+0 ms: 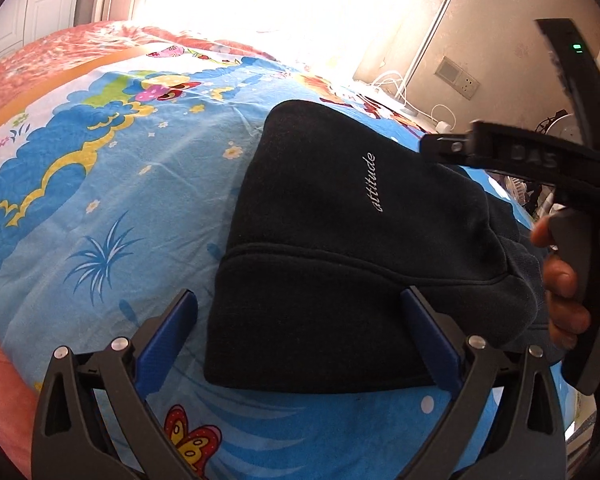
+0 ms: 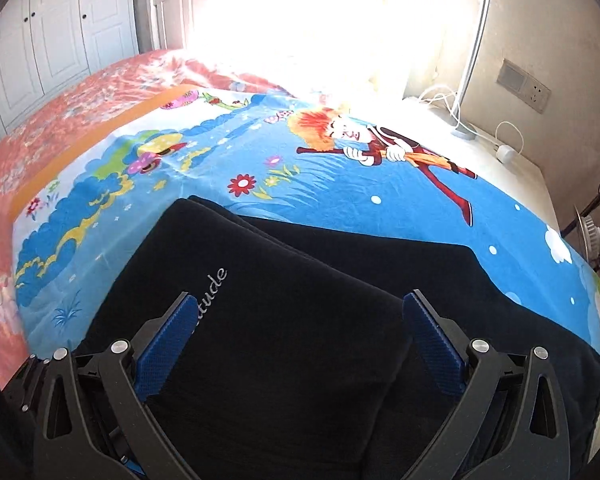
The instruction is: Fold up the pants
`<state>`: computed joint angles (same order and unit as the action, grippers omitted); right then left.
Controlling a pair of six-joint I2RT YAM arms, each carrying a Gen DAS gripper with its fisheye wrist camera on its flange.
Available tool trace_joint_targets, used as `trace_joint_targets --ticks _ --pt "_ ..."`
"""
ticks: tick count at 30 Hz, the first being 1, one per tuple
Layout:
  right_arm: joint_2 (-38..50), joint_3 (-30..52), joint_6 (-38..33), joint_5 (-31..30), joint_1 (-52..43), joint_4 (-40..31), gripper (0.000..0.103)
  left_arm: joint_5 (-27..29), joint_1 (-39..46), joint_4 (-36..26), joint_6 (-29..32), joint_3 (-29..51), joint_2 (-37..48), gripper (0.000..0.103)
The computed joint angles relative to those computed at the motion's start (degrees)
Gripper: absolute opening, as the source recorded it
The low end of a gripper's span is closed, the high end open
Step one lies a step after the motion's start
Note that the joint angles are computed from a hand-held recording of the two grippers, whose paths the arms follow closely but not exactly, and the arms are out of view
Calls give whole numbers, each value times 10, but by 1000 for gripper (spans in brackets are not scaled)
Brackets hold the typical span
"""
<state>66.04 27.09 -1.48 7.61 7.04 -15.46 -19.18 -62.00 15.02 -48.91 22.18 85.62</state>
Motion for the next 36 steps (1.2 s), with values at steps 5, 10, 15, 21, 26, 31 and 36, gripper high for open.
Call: trace_joint_targets --ticks 5,10,15,21,26,31,36 --pt "84 -23 -10 3 -15 72 98 66 29 99 9 -64 -28 80" --pt "74 -37 -11 4 -19 87 98 185 111 223 -15 -130 -29 66" --pt "90 7 -3 11 -13 27 98 195 118 186 -28 -125 -56 44" --pt "54 188 49 -27 67 -212 98 119 64 33 -20 -81 -151 34" --pt "248 349 94 -28 164 -340 98 40 4 -79 -30 -20 -172 33" --pt "370 411 108 19 203 -382 94 3 -28 -131 -36 14 -181 31" --pt "377 405 77 9 191 -386 48 -21 -40 -128 -69 14 -181 43"
